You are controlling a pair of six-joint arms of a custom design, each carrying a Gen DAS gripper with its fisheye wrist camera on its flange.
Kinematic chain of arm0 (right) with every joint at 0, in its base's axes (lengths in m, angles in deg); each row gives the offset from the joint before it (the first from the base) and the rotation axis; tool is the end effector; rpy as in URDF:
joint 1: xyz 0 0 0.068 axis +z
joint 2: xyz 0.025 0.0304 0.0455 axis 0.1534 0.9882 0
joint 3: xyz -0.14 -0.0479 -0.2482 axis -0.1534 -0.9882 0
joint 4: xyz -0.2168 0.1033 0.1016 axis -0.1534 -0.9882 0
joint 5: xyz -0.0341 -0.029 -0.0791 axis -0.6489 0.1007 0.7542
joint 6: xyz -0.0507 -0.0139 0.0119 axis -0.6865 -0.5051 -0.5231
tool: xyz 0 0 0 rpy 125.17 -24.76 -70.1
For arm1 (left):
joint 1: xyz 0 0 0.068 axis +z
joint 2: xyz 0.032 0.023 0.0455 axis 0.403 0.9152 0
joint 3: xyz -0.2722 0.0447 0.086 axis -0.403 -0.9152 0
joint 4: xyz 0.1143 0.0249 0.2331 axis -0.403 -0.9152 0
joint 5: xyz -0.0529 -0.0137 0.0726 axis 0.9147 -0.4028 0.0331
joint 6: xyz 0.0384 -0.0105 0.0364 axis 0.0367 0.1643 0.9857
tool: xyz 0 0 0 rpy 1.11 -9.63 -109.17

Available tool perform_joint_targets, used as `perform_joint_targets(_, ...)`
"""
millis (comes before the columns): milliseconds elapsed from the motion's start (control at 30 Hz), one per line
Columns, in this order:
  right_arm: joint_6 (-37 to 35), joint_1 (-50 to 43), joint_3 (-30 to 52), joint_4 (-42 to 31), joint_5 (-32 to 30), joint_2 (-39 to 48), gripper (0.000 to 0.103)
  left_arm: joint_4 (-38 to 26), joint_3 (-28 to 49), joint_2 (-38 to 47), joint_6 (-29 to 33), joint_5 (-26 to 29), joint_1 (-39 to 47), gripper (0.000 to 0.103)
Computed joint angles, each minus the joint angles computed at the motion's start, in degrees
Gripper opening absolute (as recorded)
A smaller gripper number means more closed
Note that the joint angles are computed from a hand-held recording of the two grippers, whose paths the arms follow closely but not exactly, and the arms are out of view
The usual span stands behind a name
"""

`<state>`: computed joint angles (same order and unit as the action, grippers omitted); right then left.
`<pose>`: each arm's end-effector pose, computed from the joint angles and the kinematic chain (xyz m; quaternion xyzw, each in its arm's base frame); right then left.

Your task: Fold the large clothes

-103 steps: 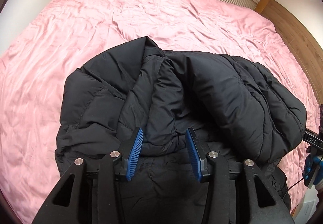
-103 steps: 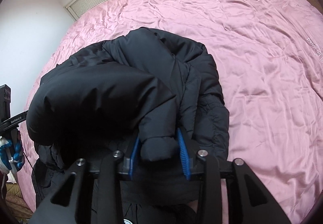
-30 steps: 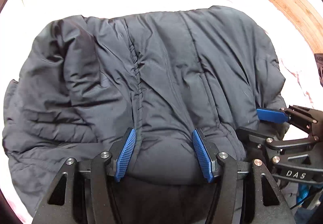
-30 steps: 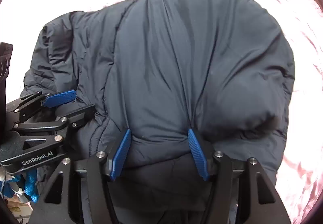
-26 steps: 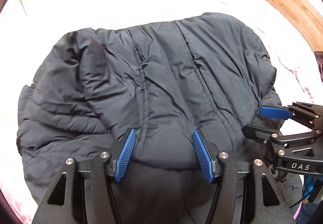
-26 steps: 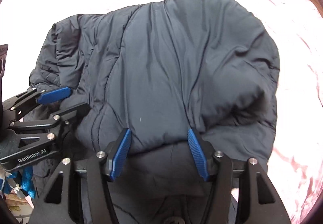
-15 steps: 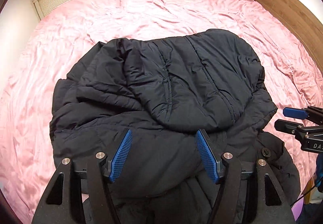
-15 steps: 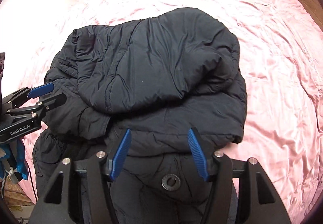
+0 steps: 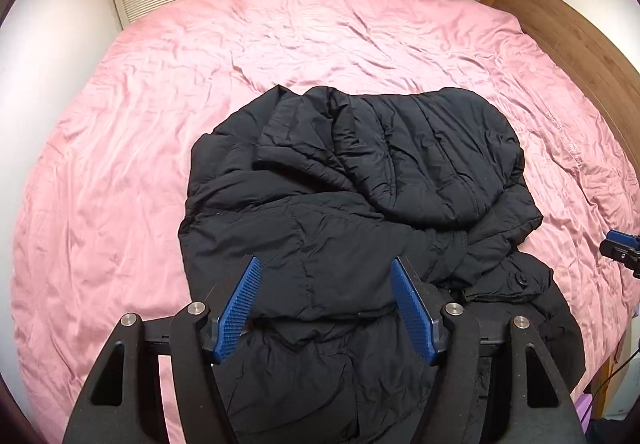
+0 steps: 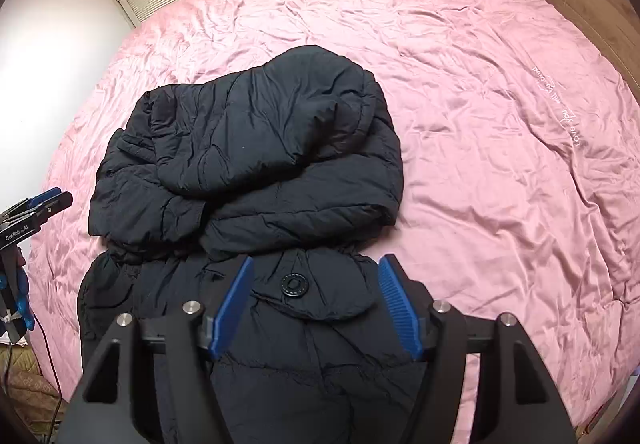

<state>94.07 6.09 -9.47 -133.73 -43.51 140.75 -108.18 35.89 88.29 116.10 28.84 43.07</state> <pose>0.2643 -0.0087 0.3173 0.0589 0.9690 0.0598 0.2324 0.3619 0.1144 0.3502 0.1292 0.9606 -0.0720 0.2351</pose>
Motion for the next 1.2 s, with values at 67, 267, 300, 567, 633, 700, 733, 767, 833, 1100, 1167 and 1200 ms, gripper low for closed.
perform_joint_targets(67, -0.7, -1.4, -0.9, -1.3, -0.2, -2.1, 0.065, -0.9, 0.0, -0.2, 1.2, 0.1, 2.0, 0.068)
perform_joint_targets(267, -3.0, -8.2, -4.6, -4.2, -2.3, -7.6, 0.068, -2.1, -0.7, -0.5, 4.7, -1.5, 7.9, 0.08)
perform_joint_targets(300, -3.5, -9.4, -5.3, -4.4, -2.6, -8.3, 0.069, -2.3, -0.4, -0.3, 5.0, -1.8, 8.8, 0.082)
perform_joint_targets(567, -11.0, -23.1, -8.4, -8.2, -5.1, -12.6, 0.072, -5.5, 5.2, 3.4, 6.7, -2.1, 15.2, 0.087)
perform_joint_targets(633, -13.3, -27.1, -8.7, -9.0, -5.7, -13.0, 0.074, -5.9, 5.6, 3.9, 6.9, -2.5, 16.1, 0.089)
perform_joint_targets(700, -15.3, -30.8, -9.1, -9.7, -6.6, -13.2, 0.075, -6.4, 5.6, 4.2, 7.2, -2.7, 16.9, 0.09)
perform_joint_targets(733, -16.4, -32.7, -9.2, -10.1, -7.1, -13.3, 0.075, -6.5, 5.4, 4.2, 7.3, -2.8, 17.2, 0.09)
perform_joint_targets(767, -17.4, -34.3, -9.4, -10.4, -7.3, -13.5, 0.075, -6.4, 5.1, 4.1, 7.4, -2.9, 17.5, 0.09)
perform_joint_targets(833, -19.3, -37.2, -9.7, -11.0, -7.7, -13.7, 0.075, -6.3, 4.3, 3.9, 7.3, -3.2, 17.9, 0.091)
perform_joint_targets(1100, -24.7, -44.5, -11.1, -12.8, -9.1, -14.6, 0.076, -6.0, 1.7, 3.3, 7.8, -4.4, 18.4, 0.092)
perform_joint_targets(1167, -25.6, -45.8, -11.8, -13.1, -9.6, -14.7, 0.076, -6.2, 1.4, 3.4, 8.0, -4.6, 18.5, 0.093)
perform_joint_targets(1200, -26.0, -46.3, -12.3, -13.2, -9.8, -14.9, 0.076, -6.3, 1.2, 3.4, 8.1, -4.7, 18.6, 0.094)
